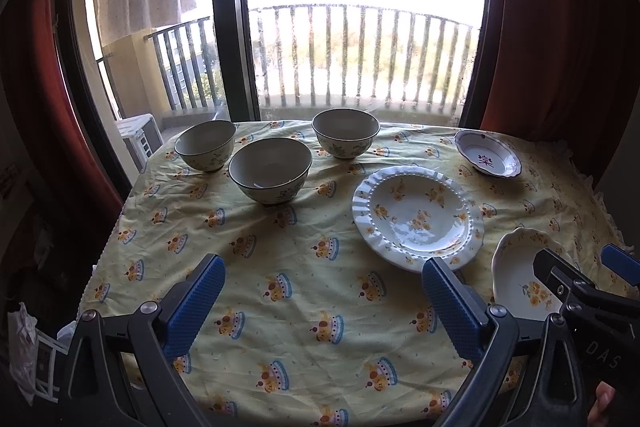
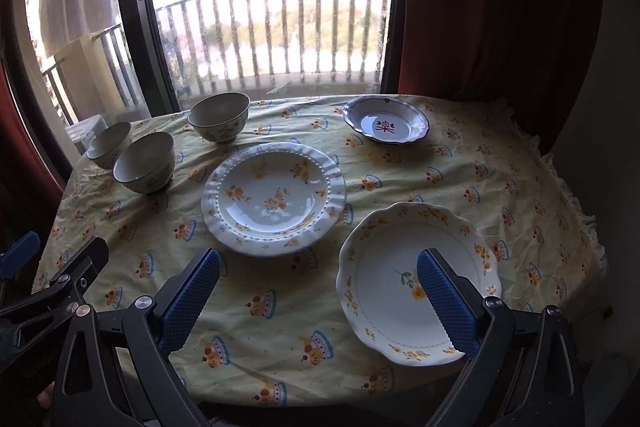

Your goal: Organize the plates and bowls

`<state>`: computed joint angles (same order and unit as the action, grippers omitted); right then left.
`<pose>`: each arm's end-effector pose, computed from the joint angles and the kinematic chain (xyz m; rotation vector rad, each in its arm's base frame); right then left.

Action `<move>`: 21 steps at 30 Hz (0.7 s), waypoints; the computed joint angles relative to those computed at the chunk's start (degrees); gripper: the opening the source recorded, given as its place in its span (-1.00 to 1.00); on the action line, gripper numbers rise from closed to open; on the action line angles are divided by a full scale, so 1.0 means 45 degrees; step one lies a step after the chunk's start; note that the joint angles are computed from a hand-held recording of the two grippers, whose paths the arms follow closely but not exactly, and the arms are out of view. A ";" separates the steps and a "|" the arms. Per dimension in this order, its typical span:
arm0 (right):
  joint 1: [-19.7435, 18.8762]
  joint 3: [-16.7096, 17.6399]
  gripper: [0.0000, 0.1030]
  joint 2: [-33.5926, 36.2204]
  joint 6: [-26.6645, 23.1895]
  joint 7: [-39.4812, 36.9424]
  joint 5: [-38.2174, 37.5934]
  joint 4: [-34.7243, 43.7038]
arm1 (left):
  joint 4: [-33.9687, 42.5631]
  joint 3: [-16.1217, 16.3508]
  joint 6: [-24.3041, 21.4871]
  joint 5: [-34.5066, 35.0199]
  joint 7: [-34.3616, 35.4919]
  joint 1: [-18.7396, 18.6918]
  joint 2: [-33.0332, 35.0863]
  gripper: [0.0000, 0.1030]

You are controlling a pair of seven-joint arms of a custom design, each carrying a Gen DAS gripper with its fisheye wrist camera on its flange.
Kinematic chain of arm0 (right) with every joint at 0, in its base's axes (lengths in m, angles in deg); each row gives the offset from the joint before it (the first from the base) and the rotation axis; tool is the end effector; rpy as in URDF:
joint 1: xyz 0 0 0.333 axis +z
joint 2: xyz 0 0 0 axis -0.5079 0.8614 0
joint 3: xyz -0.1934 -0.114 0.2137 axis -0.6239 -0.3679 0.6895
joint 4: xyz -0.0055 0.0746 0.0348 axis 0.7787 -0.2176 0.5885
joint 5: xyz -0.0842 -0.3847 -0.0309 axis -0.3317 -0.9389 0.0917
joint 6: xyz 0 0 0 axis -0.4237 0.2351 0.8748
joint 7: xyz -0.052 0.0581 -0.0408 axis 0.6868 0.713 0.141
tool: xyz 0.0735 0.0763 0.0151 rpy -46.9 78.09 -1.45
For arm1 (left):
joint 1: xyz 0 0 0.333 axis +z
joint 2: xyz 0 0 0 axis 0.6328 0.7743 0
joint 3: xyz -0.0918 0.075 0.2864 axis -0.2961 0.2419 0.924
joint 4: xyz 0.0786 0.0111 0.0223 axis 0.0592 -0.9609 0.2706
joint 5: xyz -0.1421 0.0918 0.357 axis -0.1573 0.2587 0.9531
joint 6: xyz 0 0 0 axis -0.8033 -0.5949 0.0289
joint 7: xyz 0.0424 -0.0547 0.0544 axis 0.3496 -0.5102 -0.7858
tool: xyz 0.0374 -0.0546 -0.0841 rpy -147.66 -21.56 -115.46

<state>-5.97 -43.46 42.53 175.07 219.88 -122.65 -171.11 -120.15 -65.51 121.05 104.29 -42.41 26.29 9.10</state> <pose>0.4619 0.3442 0.5095 -1.8481 1.6964 -0.6873 0.4300 -0.2970 0.5004 -1.8763 1.5452 -0.6619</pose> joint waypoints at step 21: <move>-0.0192 0.0021 0.94 -0.0218 0.0597 0.0080 -0.0283 -0.0225 | 0.0267 0.0062 -0.0310 -0.0130 0.0134 -0.0127 0.0201 0.93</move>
